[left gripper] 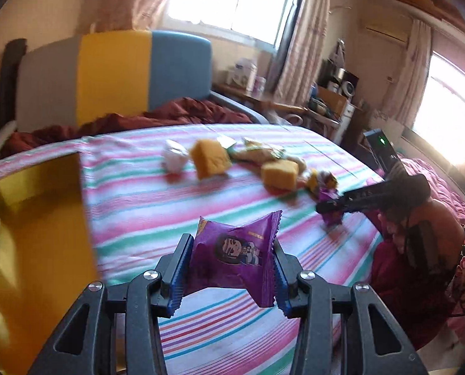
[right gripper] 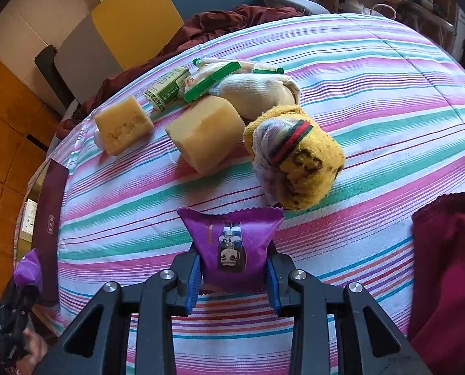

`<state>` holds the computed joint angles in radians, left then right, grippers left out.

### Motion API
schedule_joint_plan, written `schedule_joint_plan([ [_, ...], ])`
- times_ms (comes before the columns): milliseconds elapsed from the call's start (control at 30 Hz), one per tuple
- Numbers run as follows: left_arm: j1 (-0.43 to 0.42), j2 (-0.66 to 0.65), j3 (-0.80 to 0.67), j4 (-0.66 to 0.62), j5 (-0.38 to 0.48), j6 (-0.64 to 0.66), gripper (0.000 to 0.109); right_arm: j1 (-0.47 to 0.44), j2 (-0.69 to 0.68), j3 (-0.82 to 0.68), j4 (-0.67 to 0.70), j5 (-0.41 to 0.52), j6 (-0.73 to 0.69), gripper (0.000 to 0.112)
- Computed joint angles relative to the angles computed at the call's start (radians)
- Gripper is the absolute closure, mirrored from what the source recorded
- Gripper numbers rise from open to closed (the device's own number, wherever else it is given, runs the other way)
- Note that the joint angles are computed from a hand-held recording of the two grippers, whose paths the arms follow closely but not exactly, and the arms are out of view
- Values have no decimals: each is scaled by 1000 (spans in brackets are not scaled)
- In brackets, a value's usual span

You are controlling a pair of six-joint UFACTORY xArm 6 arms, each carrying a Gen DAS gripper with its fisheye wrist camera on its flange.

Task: Organize objects
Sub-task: 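Carry both purple packets over the gold tray with both tools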

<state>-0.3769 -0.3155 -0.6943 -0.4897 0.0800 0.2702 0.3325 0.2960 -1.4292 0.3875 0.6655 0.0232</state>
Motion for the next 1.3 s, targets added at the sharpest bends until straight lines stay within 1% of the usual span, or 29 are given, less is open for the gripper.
schedule_joint_plan([
  [67,38,-41,31,73,-1,-78,62,3,1,-2,39,0,-27,78],
  [133,69,-74,53,74,-1,-92,62,9,-5,2,54,-7,-51,78],
  [233,143,-113,85,218,11,-227,62,19,-15,10,55,-33,-80,78],
  [333,212,-137,103,251,32,-268,62,28,-24,18,73,-54,-118,78],
  [400,247,-144,105,181,56,-220,62,36,-29,22,86,-62,-146,78],
  [467,286,-144,104,146,88,-205,62,43,-32,26,91,-74,-162,78],
  [567,330,-143,104,69,128,-154,62,45,-35,29,145,-71,-203,78],
  [667,371,-134,102,85,169,-162,62,55,-32,26,148,-81,-211,78],
  [700,381,-129,100,71,180,-150,62,59,-36,32,151,-90,-218,78],
  [833,431,-97,72,42,267,-127,62,74,-52,50,169,-111,-228,78],
  [900,461,-75,42,23,347,-109,62,83,-56,53,223,-109,-227,78],
  [967,483,-57,23,11,391,-102,62,98,-62,53,291,-113,-252,78],
  [1000,490,-53,17,17,406,-102,62,113,-63,48,320,-115,-262,78],
  [1100,504,-61,24,61,414,-118,62,164,-60,26,367,-122,-294,78],
  [1200,519,-76,36,94,416,-125,62,230,-49,-14,359,-125,-314,78],
  [1300,535,-91,53,177,413,-166,62,294,-28,-62,335,-120,-330,78],
])
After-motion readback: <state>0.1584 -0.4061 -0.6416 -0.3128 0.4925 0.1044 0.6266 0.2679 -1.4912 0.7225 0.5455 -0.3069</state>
